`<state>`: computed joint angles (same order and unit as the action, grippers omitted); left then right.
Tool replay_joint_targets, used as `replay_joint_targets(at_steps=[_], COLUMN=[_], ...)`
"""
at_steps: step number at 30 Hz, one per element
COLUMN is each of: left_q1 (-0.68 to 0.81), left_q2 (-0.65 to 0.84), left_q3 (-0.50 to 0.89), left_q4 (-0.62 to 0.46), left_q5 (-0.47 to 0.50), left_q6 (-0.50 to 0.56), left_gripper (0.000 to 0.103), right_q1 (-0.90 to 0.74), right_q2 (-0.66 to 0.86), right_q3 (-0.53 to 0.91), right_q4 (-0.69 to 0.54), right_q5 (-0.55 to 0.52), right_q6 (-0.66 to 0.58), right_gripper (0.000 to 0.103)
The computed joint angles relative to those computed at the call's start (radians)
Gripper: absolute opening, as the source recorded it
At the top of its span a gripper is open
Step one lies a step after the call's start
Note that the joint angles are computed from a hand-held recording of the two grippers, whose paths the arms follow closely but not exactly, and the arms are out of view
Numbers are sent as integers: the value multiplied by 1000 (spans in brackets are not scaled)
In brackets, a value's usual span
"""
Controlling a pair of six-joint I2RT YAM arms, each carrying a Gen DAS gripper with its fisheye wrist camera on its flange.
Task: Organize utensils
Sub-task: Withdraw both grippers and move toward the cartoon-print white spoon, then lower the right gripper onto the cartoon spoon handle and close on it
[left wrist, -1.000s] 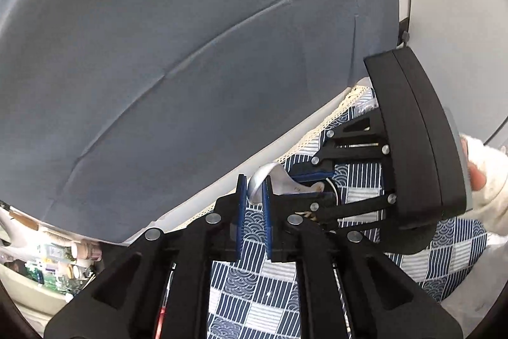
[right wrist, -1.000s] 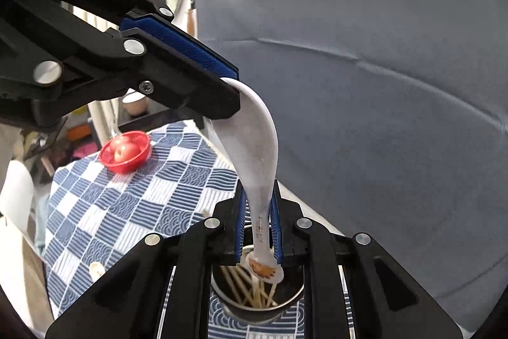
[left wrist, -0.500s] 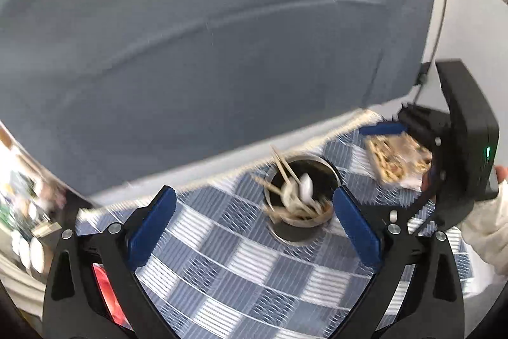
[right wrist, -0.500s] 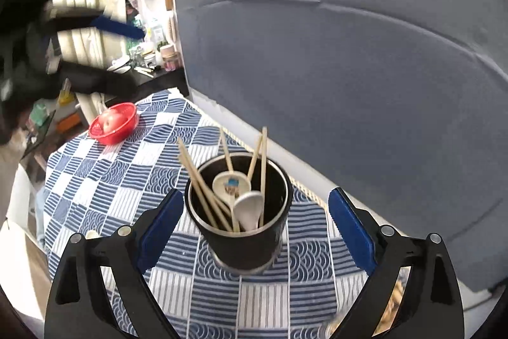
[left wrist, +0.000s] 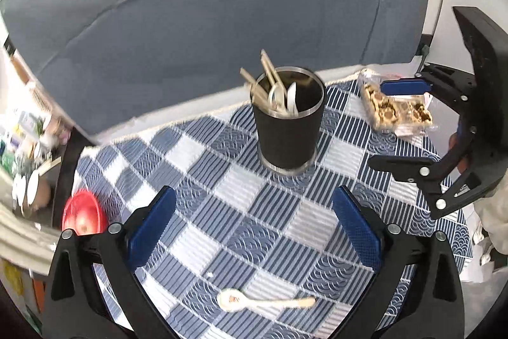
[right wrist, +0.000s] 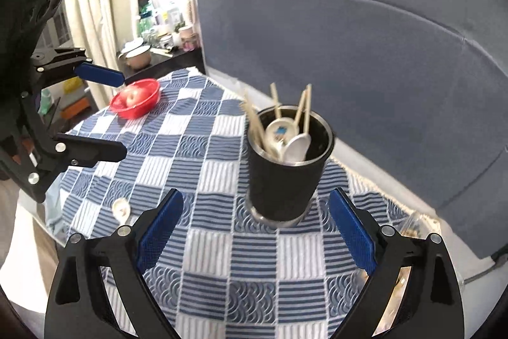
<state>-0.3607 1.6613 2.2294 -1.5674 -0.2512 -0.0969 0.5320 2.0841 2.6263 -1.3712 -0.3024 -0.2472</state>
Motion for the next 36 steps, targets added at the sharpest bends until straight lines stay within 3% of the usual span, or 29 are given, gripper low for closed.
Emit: replay_joint_targets(at_steps=[6, 15, 19, 26, 30, 36], left_q1=[-21, -26, 14, 229, 390, 539], left_q2=[-157, -319, -358, -438, -455, -433], left_q3=[-237, -492, -563, -749, -832, -925], left_q4=[22, 7, 3, 108, 149, 177], left_q5=[-10, -4, 19, 169, 304, 405], left_q6=[-81, -140, -118, 55, 181, 348], left_gripper=[97, 97, 97, 97, 97, 97], right_q1=[58, 149, 191, 287, 354, 428], right_q2=[-240, -419, -451, -415, -344, -243], right_q3=[-399, -744, -848, -896, -852, -789], right_q4=[136, 238, 254, 272, 266, 244], right_q5=[38, 85, 92, 152, 182, 227], right_q6=[-10, -4, 0, 61, 118, 171], right_gripper=[89, 89, 89, 89, 89, 89])
